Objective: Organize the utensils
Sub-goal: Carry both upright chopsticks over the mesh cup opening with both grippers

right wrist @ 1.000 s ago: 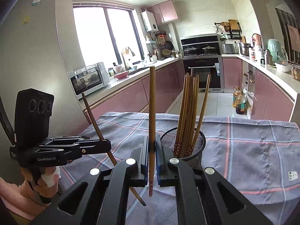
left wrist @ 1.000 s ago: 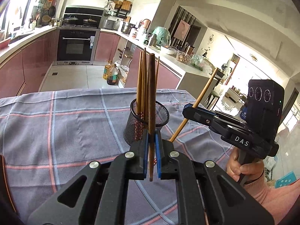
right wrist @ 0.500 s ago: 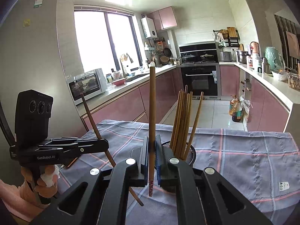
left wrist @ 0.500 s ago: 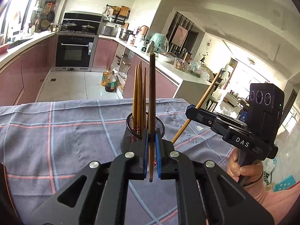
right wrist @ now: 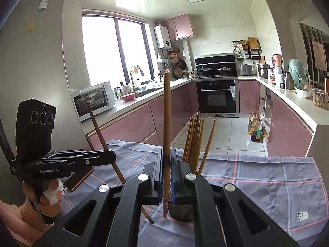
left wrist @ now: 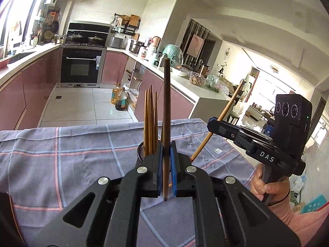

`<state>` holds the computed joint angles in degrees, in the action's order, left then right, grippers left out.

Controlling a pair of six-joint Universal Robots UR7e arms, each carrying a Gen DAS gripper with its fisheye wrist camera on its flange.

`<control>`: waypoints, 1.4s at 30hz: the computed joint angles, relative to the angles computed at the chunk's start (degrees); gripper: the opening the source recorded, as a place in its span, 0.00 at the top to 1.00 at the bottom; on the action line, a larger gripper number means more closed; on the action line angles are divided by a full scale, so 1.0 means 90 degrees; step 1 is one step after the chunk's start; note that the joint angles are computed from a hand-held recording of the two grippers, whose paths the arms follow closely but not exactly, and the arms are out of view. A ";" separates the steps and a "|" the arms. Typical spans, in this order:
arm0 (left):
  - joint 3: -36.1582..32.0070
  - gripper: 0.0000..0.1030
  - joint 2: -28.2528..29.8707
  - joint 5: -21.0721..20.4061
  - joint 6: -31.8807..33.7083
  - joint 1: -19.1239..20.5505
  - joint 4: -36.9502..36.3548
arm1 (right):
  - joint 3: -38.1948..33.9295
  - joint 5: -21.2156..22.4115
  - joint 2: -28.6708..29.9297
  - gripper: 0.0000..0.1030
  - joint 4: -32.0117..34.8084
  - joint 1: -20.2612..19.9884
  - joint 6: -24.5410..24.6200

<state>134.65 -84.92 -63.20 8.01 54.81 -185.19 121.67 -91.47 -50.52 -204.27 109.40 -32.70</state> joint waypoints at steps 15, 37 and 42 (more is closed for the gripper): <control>-0.0240 0.93 0.0089 -0.0050 0.0269 -0.0113 -0.0282 | -0.0324 -0.0075 0.0062 0.94 0.0027 0.0173 -0.0111; -0.0516 0.93 0.0402 0.0257 0.0539 -0.0248 -0.0701 | -0.0579 -0.0169 0.0223 0.94 0.0121 0.0182 -0.0071; -0.0573 0.93 0.0581 0.0434 0.0533 -0.0242 -0.0624 | -0.0667 -0.0226 0.0261 0.94 0.0228 0.0161 -0.0052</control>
<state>129.49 -79.69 -59.29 12.80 52.63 -190.80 115.67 -93.50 -48.18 -202.22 110.85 -33.17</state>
